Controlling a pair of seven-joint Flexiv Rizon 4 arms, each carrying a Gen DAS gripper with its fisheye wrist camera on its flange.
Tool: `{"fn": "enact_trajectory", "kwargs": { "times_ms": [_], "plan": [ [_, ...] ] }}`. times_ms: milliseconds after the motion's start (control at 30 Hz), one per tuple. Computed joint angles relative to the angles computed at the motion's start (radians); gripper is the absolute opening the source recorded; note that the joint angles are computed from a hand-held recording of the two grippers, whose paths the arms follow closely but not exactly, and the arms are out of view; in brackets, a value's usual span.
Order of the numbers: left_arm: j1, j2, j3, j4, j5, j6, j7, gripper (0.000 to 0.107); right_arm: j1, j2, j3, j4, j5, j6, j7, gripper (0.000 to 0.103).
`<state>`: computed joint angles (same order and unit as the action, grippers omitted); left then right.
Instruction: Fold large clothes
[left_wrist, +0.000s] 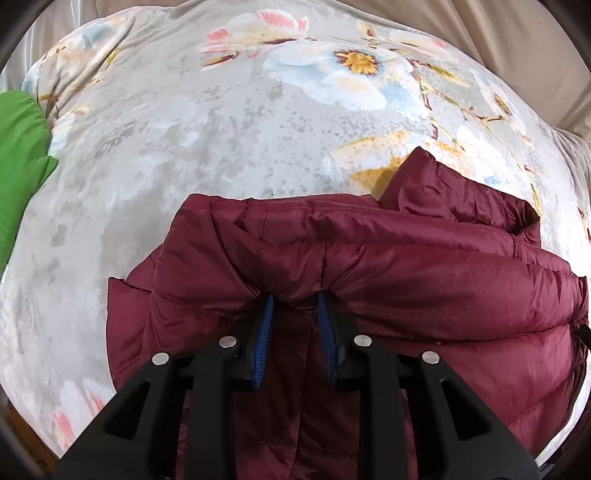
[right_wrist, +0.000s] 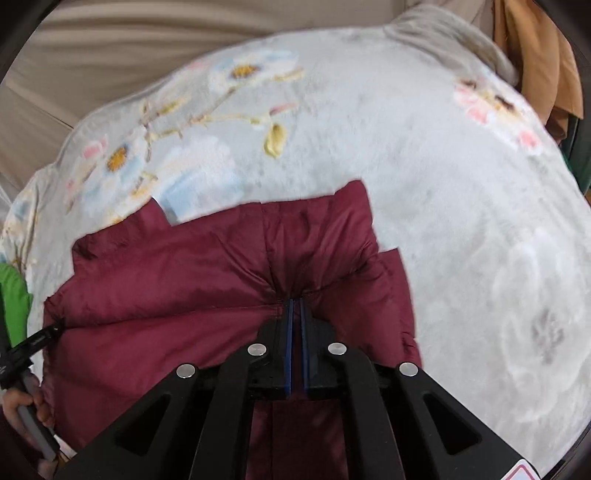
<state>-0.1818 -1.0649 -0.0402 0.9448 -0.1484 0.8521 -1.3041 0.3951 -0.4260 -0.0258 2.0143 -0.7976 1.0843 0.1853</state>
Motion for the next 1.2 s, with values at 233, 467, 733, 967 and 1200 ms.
{"fn": "enact_trajectory", "kwargs": {
  "times_ms": [233,467,733,967,1200],
  "plan": [
    [-0.025,-0.004,0.032,-0.016,0.042,-0.002,-0.023,0.024,0.011,-0.001,-0.016,-0.004,0.041,0.021,-0.005,0.004],
    [-0.024,-0.004,0.028,-0.018,0.052,-0.005,-0.030,0.024,-0.020,-0.029,-0.029,-0.047,0.026,-0.001,0.003,0.004],
    [-0.019,-0.016,0.020,-0.028,0.049,-0.012,-0.017,0.024,-0.010,-0.110,-0.040,-0.085,0.057,-0.025,-0.087,0.000],
    [0.024,0.001,-0.028,-0.008,-0.015,-0.036,0.033,0.024,0.020,-0.033,-0.066,-0.054,0.052,-0.019,-0.030,0.007],
    [0.134,0.190,-0.096,0.295,-0.151,0.086,0.088,0.041,0.037,-0.005,0.035,-0.092,-0.018,0.080,-0.022,0.010]
  ]
}}
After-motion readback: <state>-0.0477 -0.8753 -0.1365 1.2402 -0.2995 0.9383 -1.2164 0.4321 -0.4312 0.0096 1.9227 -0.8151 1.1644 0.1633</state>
